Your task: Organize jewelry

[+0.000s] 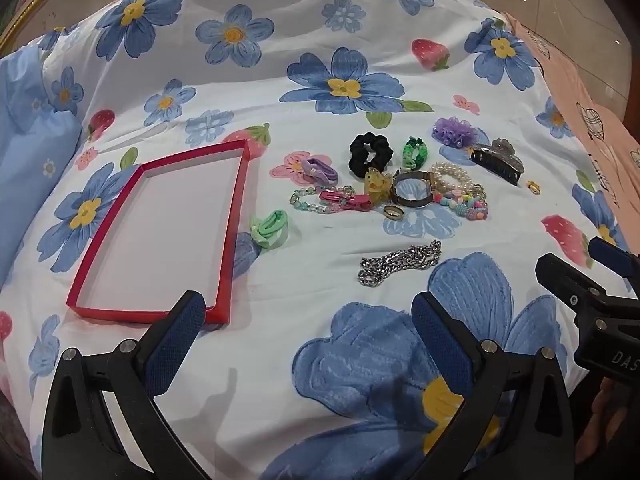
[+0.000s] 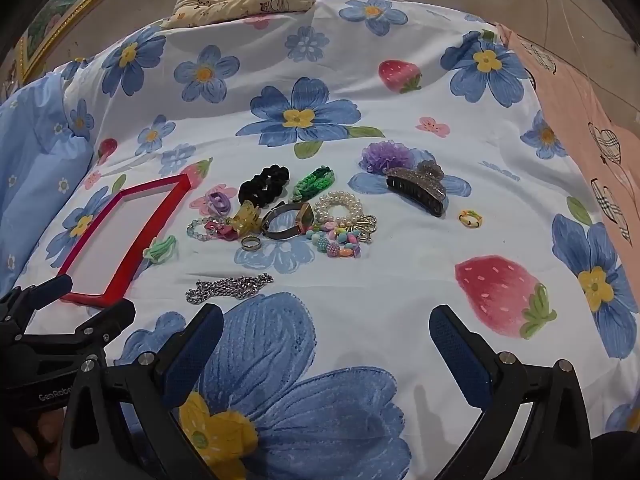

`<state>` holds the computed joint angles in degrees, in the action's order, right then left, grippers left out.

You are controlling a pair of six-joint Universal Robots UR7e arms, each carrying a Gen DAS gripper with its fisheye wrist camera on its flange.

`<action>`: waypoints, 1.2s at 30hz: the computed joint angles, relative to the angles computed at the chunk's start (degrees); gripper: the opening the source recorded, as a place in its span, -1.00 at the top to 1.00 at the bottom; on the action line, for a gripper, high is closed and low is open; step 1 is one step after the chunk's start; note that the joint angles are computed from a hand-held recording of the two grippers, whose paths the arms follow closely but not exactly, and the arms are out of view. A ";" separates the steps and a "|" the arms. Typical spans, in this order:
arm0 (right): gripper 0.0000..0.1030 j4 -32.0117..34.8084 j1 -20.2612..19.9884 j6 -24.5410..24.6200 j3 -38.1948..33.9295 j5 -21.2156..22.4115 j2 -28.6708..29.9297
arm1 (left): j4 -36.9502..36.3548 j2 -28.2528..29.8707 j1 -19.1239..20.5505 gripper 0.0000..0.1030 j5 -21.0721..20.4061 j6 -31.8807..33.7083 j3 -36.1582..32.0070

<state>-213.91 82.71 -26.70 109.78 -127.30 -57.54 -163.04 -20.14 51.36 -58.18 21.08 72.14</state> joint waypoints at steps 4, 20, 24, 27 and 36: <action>-1.00 -0.22 0.06 0.00 -0.01 0.03 0.07 | -0.85 -0.02 0.26 -1.00 -0.21 0.42 0.75; -1.00 -0.28 0.18 -0.21 -0.11 -0.30 0.09 | -0.36 0.13 0.05 -1.00 -0.07 0.06 0.10; -1.00 -0.81 -0.15 -0.67 -0.01 0.02 0.11 | -0.75 -0.02 0.22 -1.00 -0.28 0.45 0.68; -1.00 -0.57 -0.21 -0.63 -0.09 0.07 0.02 | -0.27 0.05 0.19 -1.00 -0.49 0.24 0.41; -1.00 0.98 0.29 0.77 -0.66 -0.17 0.00 | 0.00 0.25 -0.02 -1.00 -0.06 -0.26 0.26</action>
<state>-212.92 83.00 -25.93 109.12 -127.47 -57.54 -163.04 -19.89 51.34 -58.24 20.82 72.40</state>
